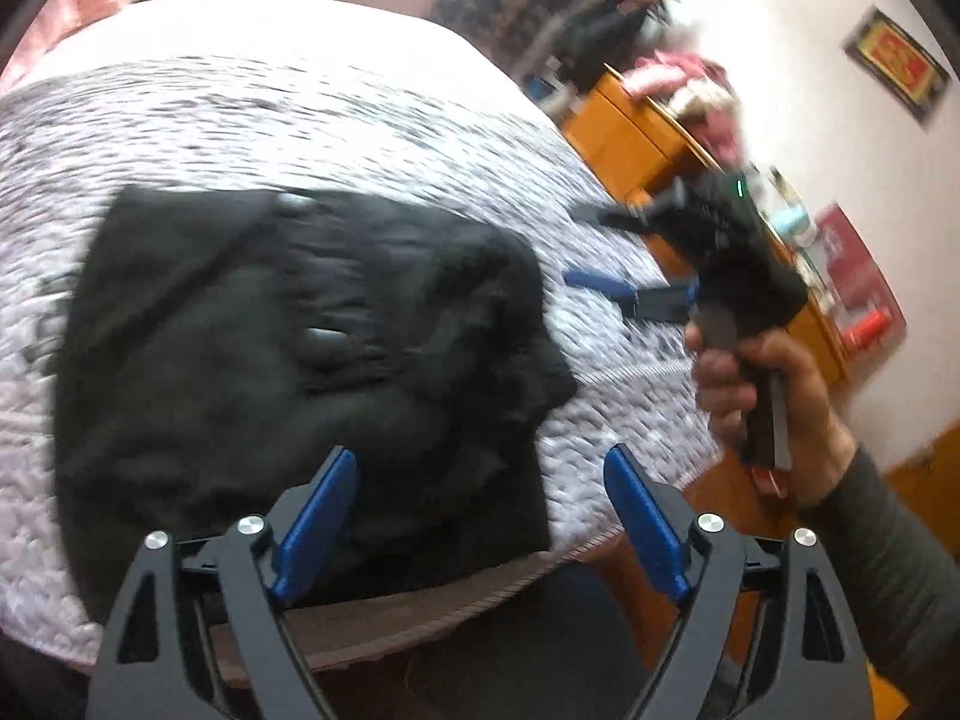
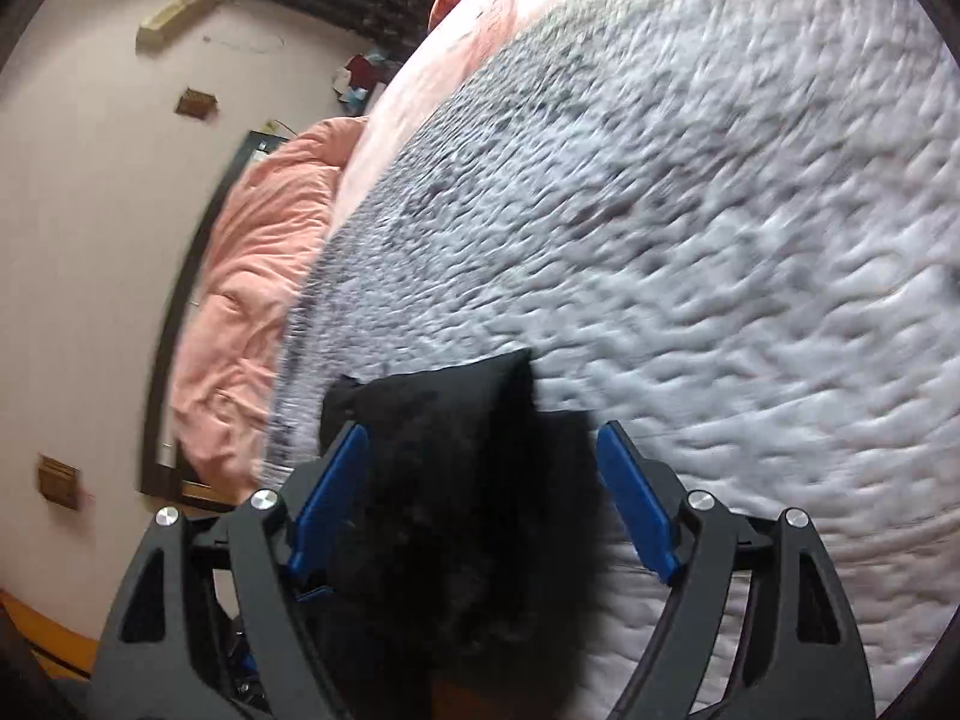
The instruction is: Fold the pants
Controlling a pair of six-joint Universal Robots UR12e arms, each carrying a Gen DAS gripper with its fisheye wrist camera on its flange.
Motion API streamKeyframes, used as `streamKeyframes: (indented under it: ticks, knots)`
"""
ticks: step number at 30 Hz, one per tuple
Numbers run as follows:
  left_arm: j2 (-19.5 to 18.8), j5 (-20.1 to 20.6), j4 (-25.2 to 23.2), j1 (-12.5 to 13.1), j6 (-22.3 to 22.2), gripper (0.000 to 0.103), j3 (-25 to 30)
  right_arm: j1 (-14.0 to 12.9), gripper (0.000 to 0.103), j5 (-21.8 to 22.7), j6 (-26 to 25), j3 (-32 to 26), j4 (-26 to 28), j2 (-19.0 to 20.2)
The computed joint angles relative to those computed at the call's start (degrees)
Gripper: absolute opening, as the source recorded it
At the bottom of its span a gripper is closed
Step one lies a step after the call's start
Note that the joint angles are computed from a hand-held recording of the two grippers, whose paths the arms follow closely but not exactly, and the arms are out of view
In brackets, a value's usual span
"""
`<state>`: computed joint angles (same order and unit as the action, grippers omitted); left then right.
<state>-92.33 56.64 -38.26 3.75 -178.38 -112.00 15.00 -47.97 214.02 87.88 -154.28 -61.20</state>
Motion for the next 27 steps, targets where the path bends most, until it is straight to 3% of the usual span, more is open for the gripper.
streamKeyframes:
  ticks: [3,4,5,7,10,12,13,15,16,17,18,20,25,27]
  knots:
    - [0.46,4.12,1.84,2.03,-3.38,0.087,-0.98,0.99,0.079,2.19,2.57,-2.48,-0.13,3.05]
    - [0.48,5.92,1.73,2.76,-4.46,0.087,-1.22,1.13,0.074,2.99,3.32,-2.88,-0.59,3.63]
    - [0.49,7.0,1.62,3.27,-5.35,0.087,-1.43,1.4,0.052,4.09,3.44,-3.89,0.32,4.58]
    - [0.41,8.52,1.12,4.53,-7.03,0.087,-1.69,1.88,0.022,3.28,1.33,-5.41,5.58,4.9]
    - [0.88,9.85,1.67,6.34,-7.96,0.087,-2.72,2.48,0.014,0.15,1.62,-4.99,4.24,3.31]
    - [0.57,10.53,0.86,6.97,-8.21,0.087,-2.8,2.8,0.014,-3.27,2.74,-4.47,6.3,2.63]
    - [0.44,10.65,0.81,7.23,-8.39,0.087,-2.99,3.33,0.022,-7.42,1.99,-4.37,8.93,2.44]
    - [0.29,10.84,0.57,7.5,-8.35,0.087,-3.21,3.48,0.028,-8.58,3.06,-3.33,6.98,2.39]
    - [0.38,10.97,0.47,7.56,-8.0,0.087,-3.31,3.41,0.042,-8.27,3.96,-2.68,5.27,2.18]
    - [0.7,11.06,0.65,7.81,-7.62,0.087,-3.63,3.4,0.065,-8.15,5.24,-1.65,3.06,1.55]
    - [0.85,11.27,1.28,8.04,-7.4,0.088,-3.92,3.56,0.071,-9.01,6.59,-0.34,0.72,0.57]
    - [1.58,11.65,2.28,8.63,-7.5,0.089,-5.02,3.89,0.072,-11.16,7.93,2.18,-1.15,-1.44]
    - [2.45,11.24,1.4,9.75,-8.35,0.09,-5.99,4.35,0.073,-9.86,14.11,9.23,-4.49,-5.0]
    - [2.82,10.97,0.78,9.81,-8.03,0.091,-6.11,4.59,0.071,-8.97,17.47,11.08,-8.97,-5.07]
